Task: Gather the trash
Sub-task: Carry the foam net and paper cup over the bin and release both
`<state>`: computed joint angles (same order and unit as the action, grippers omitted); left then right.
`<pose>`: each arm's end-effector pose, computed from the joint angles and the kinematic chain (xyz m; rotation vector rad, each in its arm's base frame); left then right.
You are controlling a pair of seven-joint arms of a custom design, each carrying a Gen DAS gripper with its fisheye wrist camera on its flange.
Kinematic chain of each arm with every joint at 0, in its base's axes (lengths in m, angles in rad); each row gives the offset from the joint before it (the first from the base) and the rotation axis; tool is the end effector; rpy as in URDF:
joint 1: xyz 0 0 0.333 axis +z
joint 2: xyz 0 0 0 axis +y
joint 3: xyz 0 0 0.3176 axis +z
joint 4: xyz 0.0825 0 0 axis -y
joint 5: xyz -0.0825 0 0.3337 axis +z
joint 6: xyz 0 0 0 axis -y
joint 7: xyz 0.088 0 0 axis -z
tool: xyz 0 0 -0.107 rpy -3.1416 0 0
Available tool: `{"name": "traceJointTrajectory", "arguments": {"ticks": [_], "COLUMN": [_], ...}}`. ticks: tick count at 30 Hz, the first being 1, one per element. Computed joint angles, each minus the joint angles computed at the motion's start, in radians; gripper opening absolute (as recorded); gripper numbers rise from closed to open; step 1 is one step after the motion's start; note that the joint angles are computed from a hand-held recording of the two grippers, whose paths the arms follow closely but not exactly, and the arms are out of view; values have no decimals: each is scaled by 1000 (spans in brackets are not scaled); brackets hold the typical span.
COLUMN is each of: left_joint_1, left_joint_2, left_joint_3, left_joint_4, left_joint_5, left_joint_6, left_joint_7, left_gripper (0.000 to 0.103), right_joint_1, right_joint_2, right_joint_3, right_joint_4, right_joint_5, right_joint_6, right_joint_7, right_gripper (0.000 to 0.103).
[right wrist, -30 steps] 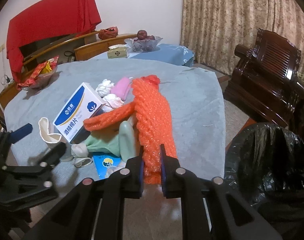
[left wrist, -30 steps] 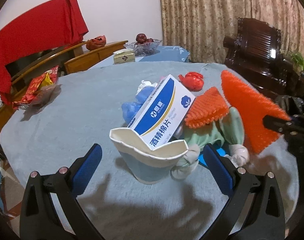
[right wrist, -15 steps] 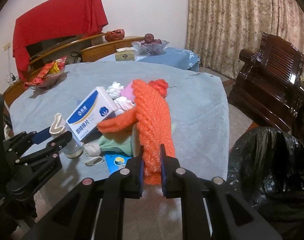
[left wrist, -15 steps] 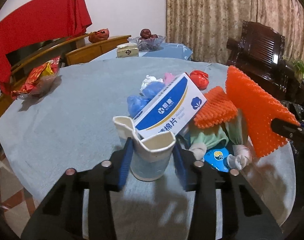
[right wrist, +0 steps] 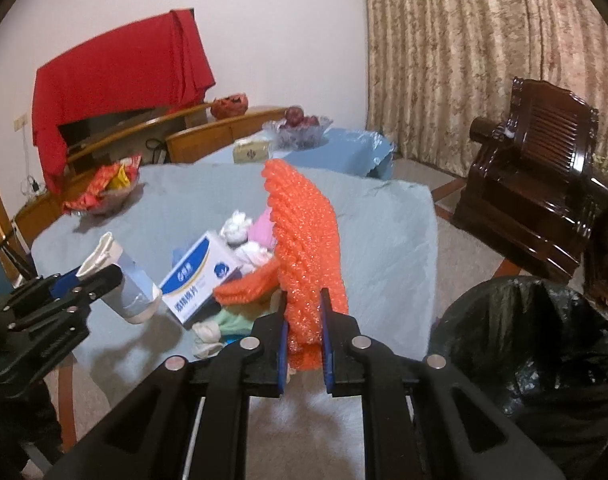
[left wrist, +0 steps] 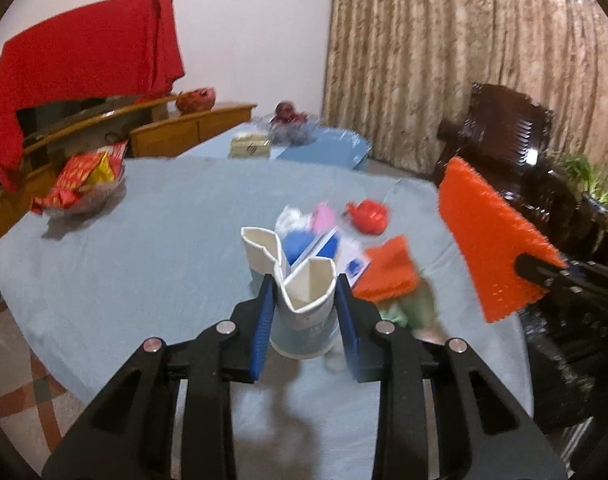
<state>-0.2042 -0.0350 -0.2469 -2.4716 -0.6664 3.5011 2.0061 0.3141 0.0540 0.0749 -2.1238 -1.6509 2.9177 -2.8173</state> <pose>0.4524 -0.1378 0.4612 -1.5268 1.7524 -1.0070 0.4575 0.2538 0.4487 -1.6098 1.5701 -0.7634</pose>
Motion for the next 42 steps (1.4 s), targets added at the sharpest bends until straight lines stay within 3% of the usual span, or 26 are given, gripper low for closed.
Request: {"name": "traceJointTrajectory", "arguments": {"ticks": [10, 13, 24, 27, 29, 35, 39, 42], "left_joint_1": [-65, -113, -146, -163, -119, -101, -179, -201], "left_joint_2": [-66, -57, 45, 85, 110, 198, 251, 288], "left_joint_3": [-11, 21, -32, -50, -107, -184, -138, -130], "left_joint_4": [36, 57, 181, 221, 240, 324, 379, 414], "left_joint_5": [184, 282, 466, 464, 505, 520, 509, 500], "left_joint_6": [-70, -84, -126, -139, -144, -184, -209, -226], "left_joint_7": [-134, -209, -322, -310, -335, -318, -293, -273], "left_gripper": [29, 29, 29, 29, 29, 29, 29, 29], "right_joint_1": [-44, -66, -161, -190, -209, -262, -287, -306], "right_joint_2": [-188, -249, -418, -450, -471, -495, -506, -504], "right_joint_3": [-5, -7, -13, -21, -29, -43, -46, -49], "right_joint_4": [-133, -184, -368, -413, -441, -488, -516, -526], "right_joint_5": [-29, -11, 107, 131, 141, 182, 201, 207], "right_joint_6": [-51, -72, -132, -140, -137, -133, -129, -122], "right_joint_7": [70, 60, -26, -41, -47, -77, -81, -84], "right_gripper": [13, 13, 13, 13, 13, 13, 13, 13]}}
